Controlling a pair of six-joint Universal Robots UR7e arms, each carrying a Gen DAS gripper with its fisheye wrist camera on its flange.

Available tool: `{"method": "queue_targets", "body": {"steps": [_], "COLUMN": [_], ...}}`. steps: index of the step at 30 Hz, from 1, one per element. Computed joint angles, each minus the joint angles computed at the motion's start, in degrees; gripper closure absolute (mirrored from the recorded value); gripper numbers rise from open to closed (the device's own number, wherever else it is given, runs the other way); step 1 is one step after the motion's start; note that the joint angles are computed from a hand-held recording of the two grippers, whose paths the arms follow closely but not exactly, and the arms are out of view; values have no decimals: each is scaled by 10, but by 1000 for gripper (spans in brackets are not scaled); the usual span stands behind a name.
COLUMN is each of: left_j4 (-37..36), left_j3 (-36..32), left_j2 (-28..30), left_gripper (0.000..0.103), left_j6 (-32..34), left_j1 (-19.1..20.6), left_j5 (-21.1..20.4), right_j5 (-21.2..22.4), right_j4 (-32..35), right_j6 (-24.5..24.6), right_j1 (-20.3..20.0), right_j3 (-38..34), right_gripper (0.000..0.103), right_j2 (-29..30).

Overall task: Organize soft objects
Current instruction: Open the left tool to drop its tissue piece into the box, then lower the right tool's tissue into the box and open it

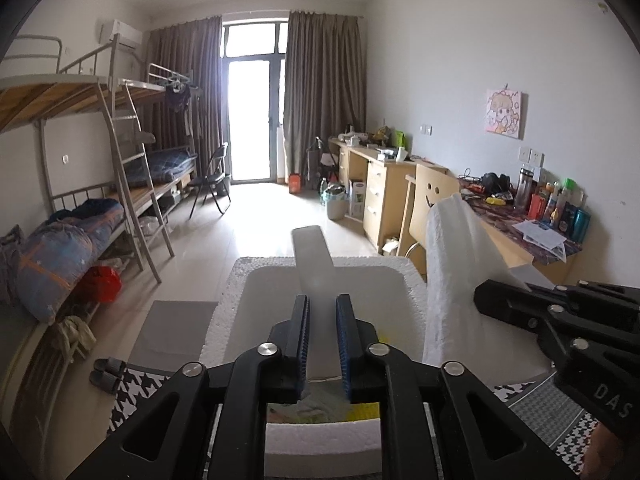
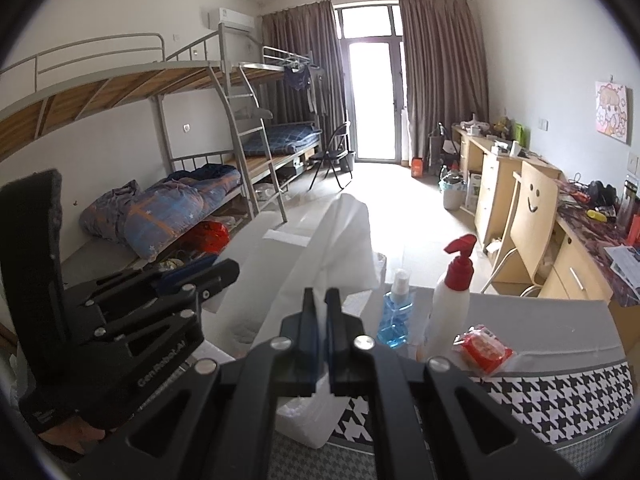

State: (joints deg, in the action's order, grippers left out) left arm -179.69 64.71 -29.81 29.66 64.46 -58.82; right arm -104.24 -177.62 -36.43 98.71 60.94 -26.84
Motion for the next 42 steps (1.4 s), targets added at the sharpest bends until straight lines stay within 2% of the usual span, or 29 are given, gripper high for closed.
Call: {"method": "queue_targets", "body": {"steps": [4, 5, 6, 8, 13, 17, 22, 31, 38, 42], "left_j4": [13, 6, 0, -16, -35, -92, -109, -170, -199, -204], "left_j3": [-10, -10, -7, 0, 13, 31, 47, 82, 102, 106], "left_j2": [4, 5, 4, 0, -10, -15, -27, -45, -57, -60], "left_gripper": [77, 67, 47, 28, 17, 5, 1, 1, 1, 1], "left_j6": [-1, 3, 3, 2, 5, 14, 14, 41, 45, 47], "left_j1": [3, 3, 3, 4, 5, 5, 7, 9, 12, 14], "left_j5": [9, 16, 20, 18, 18, 36, 48, 62, 70, 73], "right_j5": [-4, -5, -5, -6, -2, 6, 2, -6, -10, -25], "right_j4": [6, 7, 6, 8, 13, 16, 31, 62, 132, 134], "right_j6": [2, 3, 3, 4, 5, 2, 0, 5, 35, 24], "right_j1": [1, 1, 2, 2, 3, 4, 7, 9, 7, 11], "right_j3": [-11, -12, -12, -17, -28, -35, -55, -103, -155, -165], "right_gripper": [97, 97, 97, 97, 97, 97, 97, 97, 97, 97], "right_j2": [5, 5, 5, 8, 12, 17, 29, 56, 80, 91]}}
